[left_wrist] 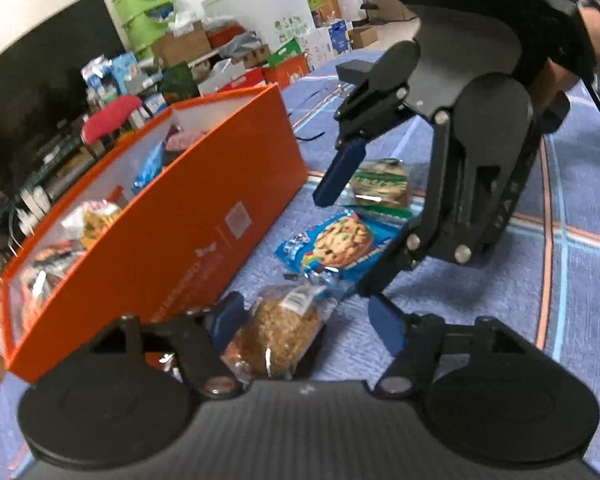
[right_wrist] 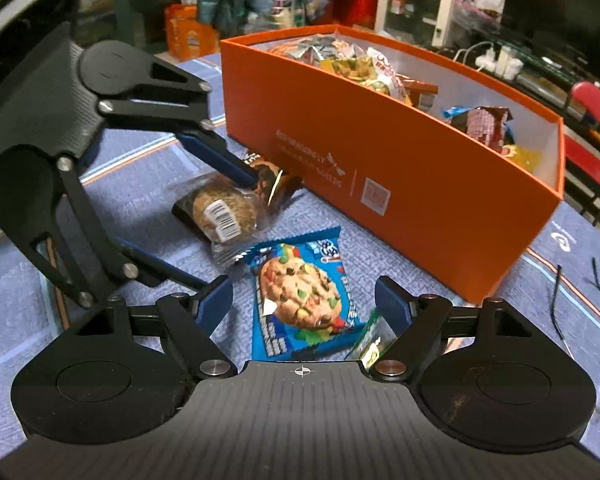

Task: Organize snacks
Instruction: 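Grasp the clear granola bag with the left tool while the right tool grasps the blue cookie packet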

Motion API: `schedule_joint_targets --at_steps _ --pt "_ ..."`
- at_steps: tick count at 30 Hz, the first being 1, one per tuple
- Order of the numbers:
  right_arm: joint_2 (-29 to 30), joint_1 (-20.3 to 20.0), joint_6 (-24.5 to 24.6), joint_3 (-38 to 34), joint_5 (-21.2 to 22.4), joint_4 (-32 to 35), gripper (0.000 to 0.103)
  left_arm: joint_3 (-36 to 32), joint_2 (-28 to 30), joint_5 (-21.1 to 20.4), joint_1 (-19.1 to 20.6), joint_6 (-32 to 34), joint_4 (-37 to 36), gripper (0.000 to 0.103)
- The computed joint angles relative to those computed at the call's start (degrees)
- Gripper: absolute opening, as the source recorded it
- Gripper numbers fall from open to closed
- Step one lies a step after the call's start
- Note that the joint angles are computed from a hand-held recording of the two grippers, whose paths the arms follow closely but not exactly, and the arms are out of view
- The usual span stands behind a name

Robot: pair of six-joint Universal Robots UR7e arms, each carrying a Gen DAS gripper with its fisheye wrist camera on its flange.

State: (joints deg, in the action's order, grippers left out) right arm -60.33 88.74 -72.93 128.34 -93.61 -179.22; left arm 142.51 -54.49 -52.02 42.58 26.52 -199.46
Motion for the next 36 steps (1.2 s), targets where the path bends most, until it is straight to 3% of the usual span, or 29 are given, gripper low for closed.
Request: schedule_joint_targets --at_steps 2,5,9,13,18,24,27,31,36 --pt "0.6 0.2 0.6 -1.4 0.0 2.4 0.069 -1.0 -1.1 -3.0 1.9 -0.7 1.9 0.083" --pt "1.8 0.8 0.7 -2.7 -1.2 3.5 0.068 -1.5 -0.8 -3.1 2.5 0.8 2.4 0.083" --pt "2.4 0.6 -0.6 -3.6 -1.6 5.6 0.06 -1.9 -1.5 -4.5 3.4 1.7 4.4 0.083" --pt "2.0 0.2 -0.7 -4.0 -0.8 6.6 0.044 -2.9 -2.5 -5.5 4.5 2.2 7.3 0.079" --pt "1.1 0.1 -0.6 -3.6 -1.6 6.7 0.037 -2.8 -3.0 -3.6 3.9 -0.4 7.1 0.05" --pt "0.1 0.2 0.0 -1.0 -2.8 2.9 0.037 -0.9 -4.8 -3.2 2.5 -4.4 8.0 0.044" --pt "-0.2 -0.2 0.6 0.2 -2.7 0.9 0.037 0.4 -3.5 0.0 0.5 -7.6 5.9 0.044" --pt "-0.4 -0.6 2.1 2.4 -2.6 -3.0 0.037 2.2 -0.3 7.5 -3.4 -16.3 3.1 0.044" --pt "0.7 0.1 7.1 5.3 -4.8 -10.9 0.037 2.4 1.3 16.0 -8.0 -32.5 10.7 0.044"
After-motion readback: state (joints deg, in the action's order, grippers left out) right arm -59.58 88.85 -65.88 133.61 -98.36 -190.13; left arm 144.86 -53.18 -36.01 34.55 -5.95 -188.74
